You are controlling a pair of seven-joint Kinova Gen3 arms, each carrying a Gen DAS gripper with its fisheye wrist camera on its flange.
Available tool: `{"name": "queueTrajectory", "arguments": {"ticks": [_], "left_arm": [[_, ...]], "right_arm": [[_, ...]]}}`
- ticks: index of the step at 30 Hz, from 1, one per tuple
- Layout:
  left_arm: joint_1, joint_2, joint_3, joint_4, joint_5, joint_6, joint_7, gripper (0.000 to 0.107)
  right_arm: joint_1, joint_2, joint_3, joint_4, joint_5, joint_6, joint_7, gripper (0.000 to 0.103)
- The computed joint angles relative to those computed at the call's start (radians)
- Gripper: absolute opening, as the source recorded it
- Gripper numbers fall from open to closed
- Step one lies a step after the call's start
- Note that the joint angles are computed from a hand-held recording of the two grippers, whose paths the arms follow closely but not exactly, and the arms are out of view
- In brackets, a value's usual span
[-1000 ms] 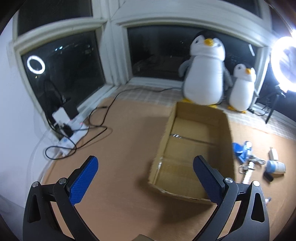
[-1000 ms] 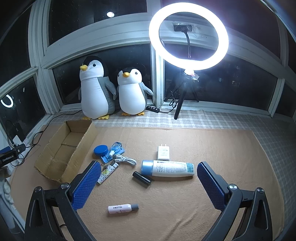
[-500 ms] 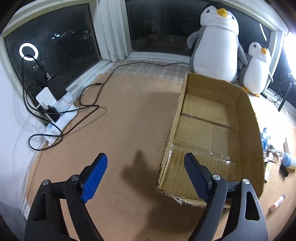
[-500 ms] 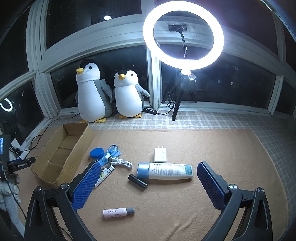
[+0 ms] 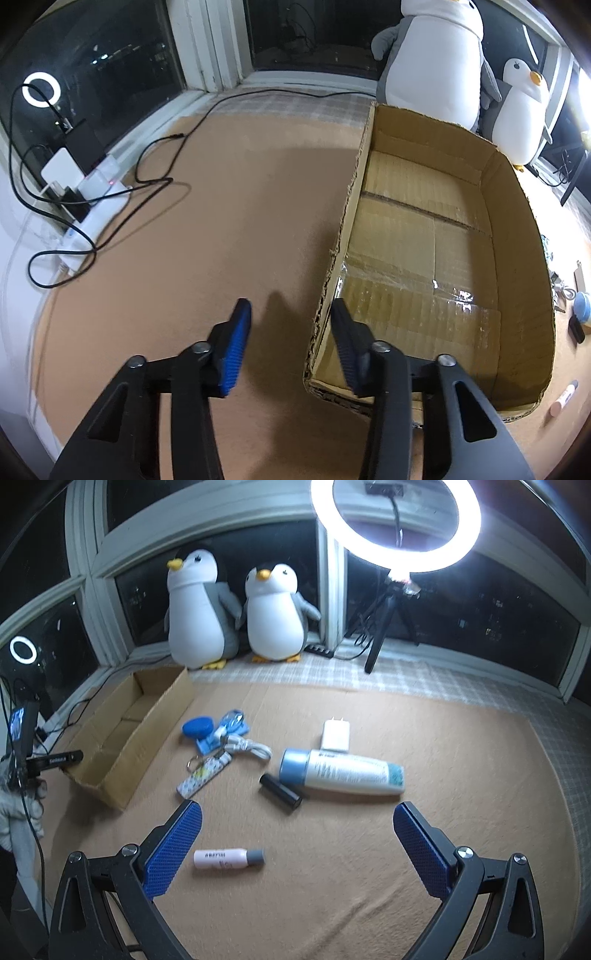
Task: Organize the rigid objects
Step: 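Move the left tool to the box wall and clamp it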
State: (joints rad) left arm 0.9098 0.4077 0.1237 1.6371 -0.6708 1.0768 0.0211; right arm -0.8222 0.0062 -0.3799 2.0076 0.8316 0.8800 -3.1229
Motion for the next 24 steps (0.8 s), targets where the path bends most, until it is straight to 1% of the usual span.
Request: {"name": "queueTrajectory", "arguments": {"ticks": [3, 5, 10, 13, 14, 21, 24], "left_arm": [[-0.003, 0.000, 0.001, 0.009, -0.002, -0.021, -0.002, 0.034], [-0.006, 0.000, 0.002, 0.012, 0.000, -0.034, -0.008, 0.028], [-0.008, 0.008, 0.000, 0.004, 0.006, -0.045, -0.030, 0.020], [-0.004, 0.015, -0.003, -0.002, 0.006, -0.047, -0.039, 0.019], [-0.004, 0.016, -0.004, -0.002, 0.007, -0.052, -0.043, 0.016], [0.002, 0.019, -0.014, -0.001, 0.006, -0.061, -0.042, 0.016], [0.002, 0.021, -0.015, -0.002, 0.007, -0.062, -0.043, 0.016]], "right_arm": [[0.001, 0.015, 0.006, -0.001, -0.014, -0.017, 0.014, 0.102], [0.001, 0.022, 0.012, 0.001, -0.024, -0.036, 0.025, 0.102], [-0.013, 0.049, 0.020, -0.008, -0.043, -0.061, 0.071, 0.102], [-0.028, 0.072, 0.027, -0.017, -0.055, -0.075, 0.108, 0.102], [-0.034, 0.083, 0.030, -0.021, -0.058, -0.080, 0.118, 0.102], [-0.074, 0.148, 0.071, -0.043, -0.090, -0.103, 0.176, 0.102], [-0.095, 0.175, 0.087, -0.055, -0.093, -0.093, 0.194, 0.102]]}}
